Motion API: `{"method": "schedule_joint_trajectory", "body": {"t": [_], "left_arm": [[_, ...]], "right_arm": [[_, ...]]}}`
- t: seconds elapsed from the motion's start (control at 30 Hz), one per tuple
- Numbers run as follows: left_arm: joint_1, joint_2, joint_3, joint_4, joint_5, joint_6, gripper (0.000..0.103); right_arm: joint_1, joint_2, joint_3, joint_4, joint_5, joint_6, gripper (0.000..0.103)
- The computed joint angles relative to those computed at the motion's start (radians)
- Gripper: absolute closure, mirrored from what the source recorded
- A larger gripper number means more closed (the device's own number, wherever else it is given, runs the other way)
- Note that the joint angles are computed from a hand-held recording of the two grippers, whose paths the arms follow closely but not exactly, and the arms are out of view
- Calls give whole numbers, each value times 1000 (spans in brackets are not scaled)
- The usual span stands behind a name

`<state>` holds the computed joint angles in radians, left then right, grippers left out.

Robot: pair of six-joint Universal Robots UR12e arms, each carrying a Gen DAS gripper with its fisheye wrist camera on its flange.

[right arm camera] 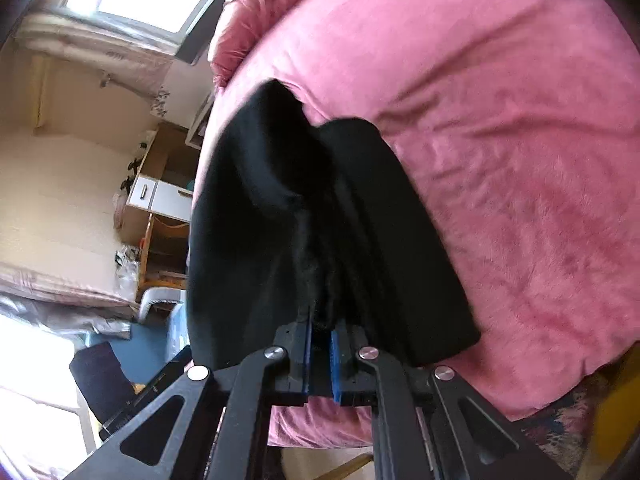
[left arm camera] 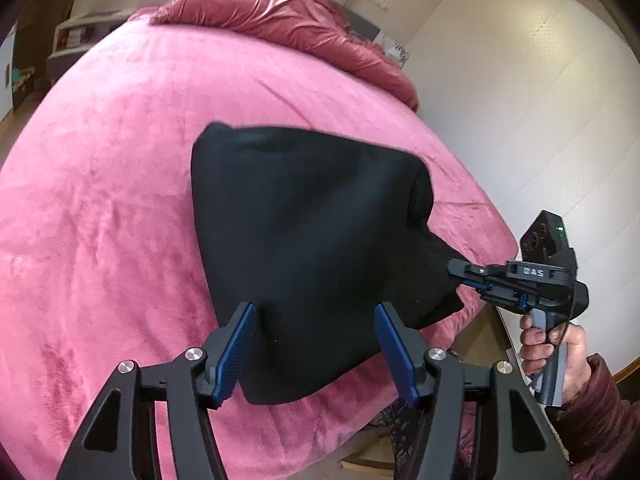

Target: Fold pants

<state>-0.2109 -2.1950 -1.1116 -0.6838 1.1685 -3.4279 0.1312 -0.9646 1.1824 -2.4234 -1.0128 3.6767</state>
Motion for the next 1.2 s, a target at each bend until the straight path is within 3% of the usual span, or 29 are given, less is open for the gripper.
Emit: {"method": "schedule_joint_trajectory", "body": {"t": [0.23,0.33,0.43,0.57,0.77,0.87,0.97,1.2], "left_arm": [[5,-7,6,-7,-24,0,40],[-2,-24,40,-71,-13,22,40],[-7,-30,52,-91,9,48,40],[-2,-27,51,-50,8,24,40],[-23,-43,105,-63,149,43,40],[-47,-64,153,-119,268,47,40],[-65,-83,186,-146,343,38,40],[-79,-116,232,-198,376,28,40]], "right_arm": [[-5,-55,68,1,5,-30,96],[-2,-50,74,66,-37,-30,96],[-6,-38,77,61,-25,-13,96],[-6,-46,62,89,-23,-79,91],[11,-66,16,94,-186,-199,89],[30,-45,-43,96,-229,-277,89],[50,0,-123,126,-242,-334,89],[79,97,-275,227,-321,-376,87]]}}
